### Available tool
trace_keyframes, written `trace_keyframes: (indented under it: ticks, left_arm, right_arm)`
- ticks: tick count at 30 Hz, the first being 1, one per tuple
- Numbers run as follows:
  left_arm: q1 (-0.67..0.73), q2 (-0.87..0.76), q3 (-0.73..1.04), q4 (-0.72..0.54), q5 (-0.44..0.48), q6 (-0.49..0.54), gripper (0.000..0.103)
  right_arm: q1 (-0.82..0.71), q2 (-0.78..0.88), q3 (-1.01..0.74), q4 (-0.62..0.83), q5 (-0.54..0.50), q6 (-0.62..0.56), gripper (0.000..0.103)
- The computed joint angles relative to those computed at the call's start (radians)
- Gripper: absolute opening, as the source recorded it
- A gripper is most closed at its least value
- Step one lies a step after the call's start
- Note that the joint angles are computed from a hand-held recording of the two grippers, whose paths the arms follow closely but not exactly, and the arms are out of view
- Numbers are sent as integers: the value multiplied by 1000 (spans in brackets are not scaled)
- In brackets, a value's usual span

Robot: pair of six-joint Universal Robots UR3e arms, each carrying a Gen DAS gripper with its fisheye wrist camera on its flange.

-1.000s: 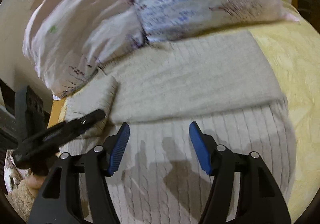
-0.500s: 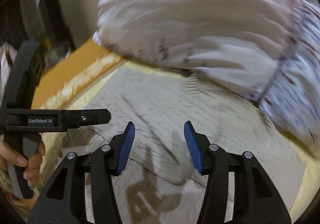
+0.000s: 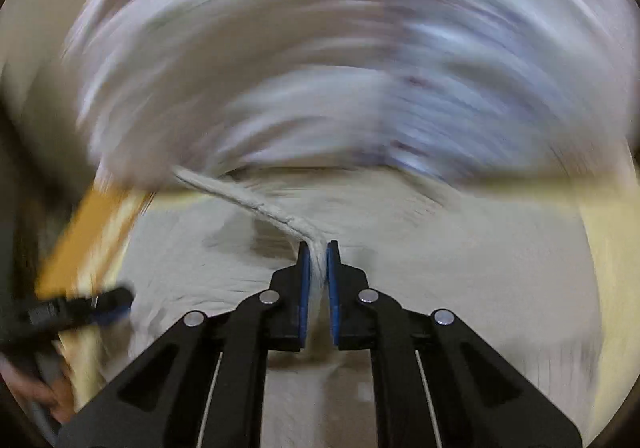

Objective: Fold small clothes

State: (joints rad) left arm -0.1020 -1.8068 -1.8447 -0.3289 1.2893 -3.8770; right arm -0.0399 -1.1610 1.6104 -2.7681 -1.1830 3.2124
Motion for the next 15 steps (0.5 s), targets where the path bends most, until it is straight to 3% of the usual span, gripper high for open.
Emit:
trace_keyframes:
  ticks: [5,8,12,15]
  left_arm:
    - [6,-5,7,-11,-16,15,72]
    - [10,-5,4,-8,-23,16,72]
    - [11,-5,3,-9,-25,21,72]
    - [19,0,-8,1,-38,16,72]
  right_arm:
    - [-159,-24,161,38,187,10,14]
    - [-209,-44,206,1,254,21,39]
    - [-249,1,157,27,275,92,39]
    - [-280,35,121,45,307,170,28]
